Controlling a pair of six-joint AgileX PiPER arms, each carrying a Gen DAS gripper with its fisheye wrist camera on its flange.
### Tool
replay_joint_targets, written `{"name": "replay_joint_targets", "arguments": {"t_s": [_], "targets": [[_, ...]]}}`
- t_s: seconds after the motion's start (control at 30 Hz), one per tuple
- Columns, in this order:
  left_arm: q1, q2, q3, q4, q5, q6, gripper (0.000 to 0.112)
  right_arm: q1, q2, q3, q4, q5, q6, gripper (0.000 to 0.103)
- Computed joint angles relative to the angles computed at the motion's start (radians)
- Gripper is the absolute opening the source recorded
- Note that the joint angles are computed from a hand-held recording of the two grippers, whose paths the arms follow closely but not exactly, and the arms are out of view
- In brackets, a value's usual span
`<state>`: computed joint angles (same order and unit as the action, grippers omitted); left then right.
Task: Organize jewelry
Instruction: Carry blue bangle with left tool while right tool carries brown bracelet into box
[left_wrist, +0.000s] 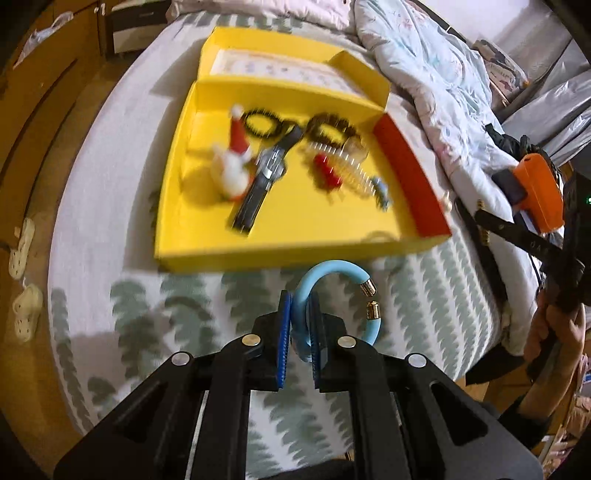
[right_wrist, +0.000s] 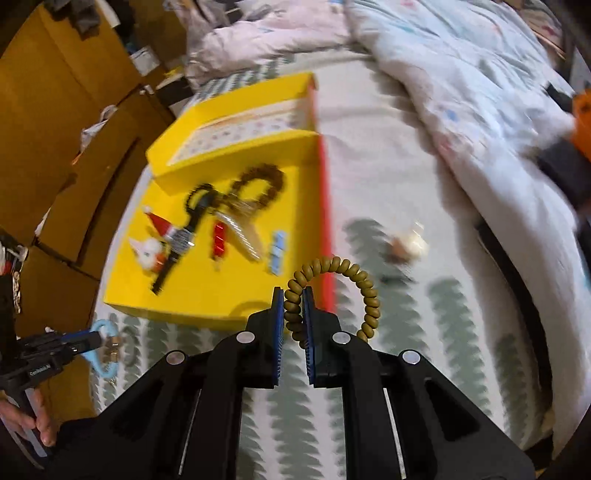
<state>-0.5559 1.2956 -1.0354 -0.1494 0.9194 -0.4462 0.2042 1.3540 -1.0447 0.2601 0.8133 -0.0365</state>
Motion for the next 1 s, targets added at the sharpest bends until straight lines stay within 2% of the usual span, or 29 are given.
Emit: {"name": "replay_joint_targets", "arguments": {"t_s": [0.2,0.43,0.7,1.0], "targets": [[0.015,0.205,-0.187,0.07,0.015,-0.041,0.01,0.131,0.181,-0.183,-0.064,-0.011,0.076,0.011],[0.06,0.381,-0.309,0.097,0.021,-0.034,0.01,0.156,0.408,-0.394,-0.106,0.015,0.096,0.011],[0.077,0.466,-0.341,0.105,0.03,-0.023,0.01,0.121,0.588,-0.538,-0.126,0.04,0.081,0.011],[0.071,0.528,-0.35,0.09,0.02,-0.005,0.01,0.124,0.661,-0.587,-0.146,0.054,0.084,0.011]]}}
